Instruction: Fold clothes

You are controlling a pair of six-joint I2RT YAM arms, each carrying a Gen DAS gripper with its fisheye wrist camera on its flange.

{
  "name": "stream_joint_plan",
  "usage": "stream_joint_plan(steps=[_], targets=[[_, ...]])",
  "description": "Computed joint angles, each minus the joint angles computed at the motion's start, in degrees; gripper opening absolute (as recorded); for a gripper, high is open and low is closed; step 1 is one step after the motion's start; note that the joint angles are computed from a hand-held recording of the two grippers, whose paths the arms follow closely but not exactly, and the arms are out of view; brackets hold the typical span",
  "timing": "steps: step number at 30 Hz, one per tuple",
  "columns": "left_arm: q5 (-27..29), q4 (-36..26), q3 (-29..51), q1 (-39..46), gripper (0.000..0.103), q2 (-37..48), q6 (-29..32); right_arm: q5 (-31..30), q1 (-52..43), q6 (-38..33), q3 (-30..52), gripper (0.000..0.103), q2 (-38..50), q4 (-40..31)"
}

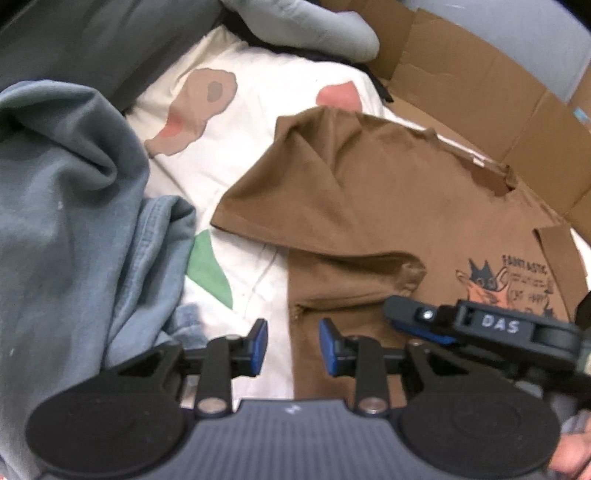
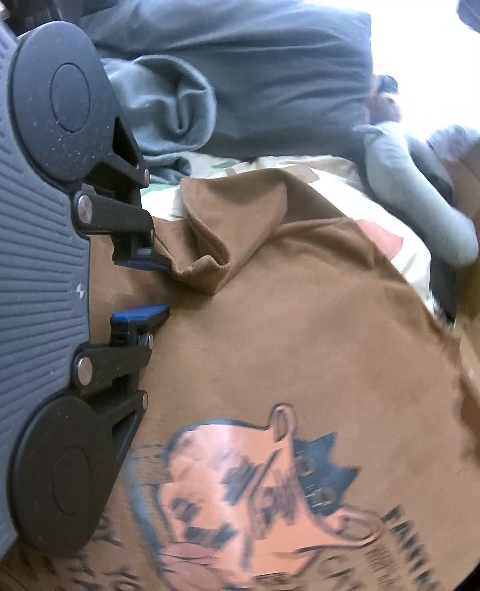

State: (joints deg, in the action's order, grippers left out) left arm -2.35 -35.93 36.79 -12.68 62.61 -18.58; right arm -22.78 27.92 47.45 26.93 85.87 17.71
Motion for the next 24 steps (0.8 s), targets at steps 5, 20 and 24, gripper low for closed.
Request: stream_joint_plan(steps=[5,20,24], targets=[[0.4,3.53,0.43,2.35,0.031,6.72,-1.07,2.54,0.8,-1.77,0.95,0.061,-2.44,-1.49],[-0.15,4.01,1.33,1.76,0.014,9.83,2.27,5.05,0.63,-9.07,7.49,0.007,1.11,-9.62],[-0.54,3.82,1.6,1.82,0.014,10.43,2.11,6.89,0.92,-5.46,5.05,0.005,-1.81,-9.87]])
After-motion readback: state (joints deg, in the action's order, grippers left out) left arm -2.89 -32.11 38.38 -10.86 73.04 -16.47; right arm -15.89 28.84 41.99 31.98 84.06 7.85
